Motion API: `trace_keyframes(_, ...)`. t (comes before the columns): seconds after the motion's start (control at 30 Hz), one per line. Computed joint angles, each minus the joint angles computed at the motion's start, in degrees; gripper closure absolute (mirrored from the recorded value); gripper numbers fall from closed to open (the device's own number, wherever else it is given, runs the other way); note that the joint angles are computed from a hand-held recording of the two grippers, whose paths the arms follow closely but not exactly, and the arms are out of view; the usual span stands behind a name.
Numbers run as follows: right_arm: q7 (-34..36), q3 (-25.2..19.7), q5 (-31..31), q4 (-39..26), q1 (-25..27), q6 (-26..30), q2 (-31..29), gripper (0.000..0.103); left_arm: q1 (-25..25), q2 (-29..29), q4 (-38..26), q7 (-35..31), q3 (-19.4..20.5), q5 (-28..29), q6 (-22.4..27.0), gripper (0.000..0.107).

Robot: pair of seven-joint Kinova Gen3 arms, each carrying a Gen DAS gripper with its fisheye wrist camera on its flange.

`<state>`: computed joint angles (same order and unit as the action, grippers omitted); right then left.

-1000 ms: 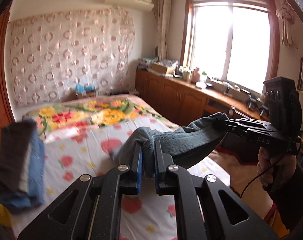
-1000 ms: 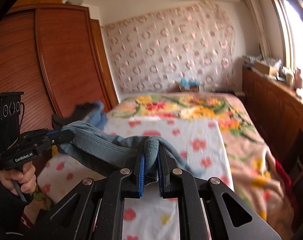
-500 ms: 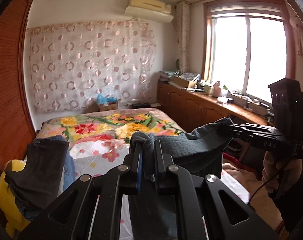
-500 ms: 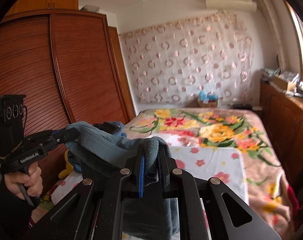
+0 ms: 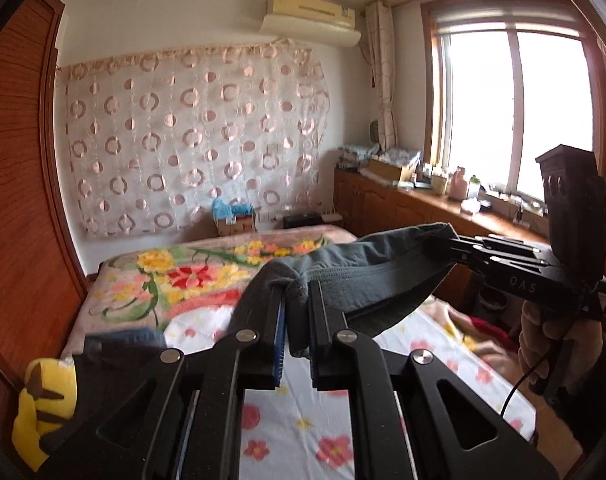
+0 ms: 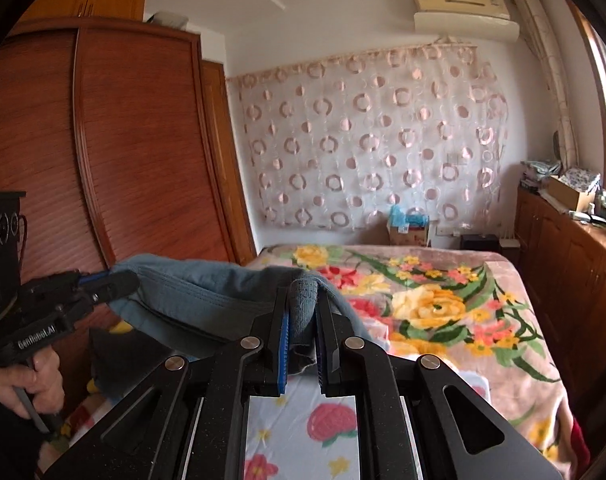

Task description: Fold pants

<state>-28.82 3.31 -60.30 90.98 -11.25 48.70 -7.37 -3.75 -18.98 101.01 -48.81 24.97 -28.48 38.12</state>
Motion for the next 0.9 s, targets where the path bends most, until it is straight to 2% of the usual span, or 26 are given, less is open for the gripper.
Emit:
trace_keyframes(0.13, 0.19, -1.29, 3.97, 5.55, -0.35, 0.55, 0.31, 0.092, 1.46, -2.43, 7.56, 1.96, 1.28, 2.80, 0.77, 0.097)
trace_keyframes(0.37, -0.08, -1.79, 9.46, 12.27, 0.03, 4.49, 0.37, 0.092, 2.41, -5.73, 17.96, 9.34, 7.96, 7.51, 1.59, 0.097)
trace_keyframes(0.5, -0.74, -1.92, 10.77, 14.41, 0.73, 5.97, 0.24, 0.092, 1.56, -6.71, 20.19, 13.47, 11.52, 9.70, 2.00, 0.097)
trace_keyframes(0.67, -4.18, -3.85, 13.80, 14.07, 0.42, 4.35, 0.58, 0.092, -0.99, -6.49, 21.08, 16.96, 16.69, 9.43, 2.78, 0.097)
trace_keyframes(0.77, -8.76, -4.48, 16.48, 11.87, -1.10, 3.68, 1.76, 0.092, 0.11, -6.08, 21.66, 17.91, 15.15, 10.88, 1.87, 0.093)
trace_keyframes(0.9, -10.27, -4.94, 17.84, 13.43, -1.55, 2.83, -0.02, 0.092, 0.32, -7.37, 22.56, 18.90, 13.79, 11.11, 0.74, 0.084)
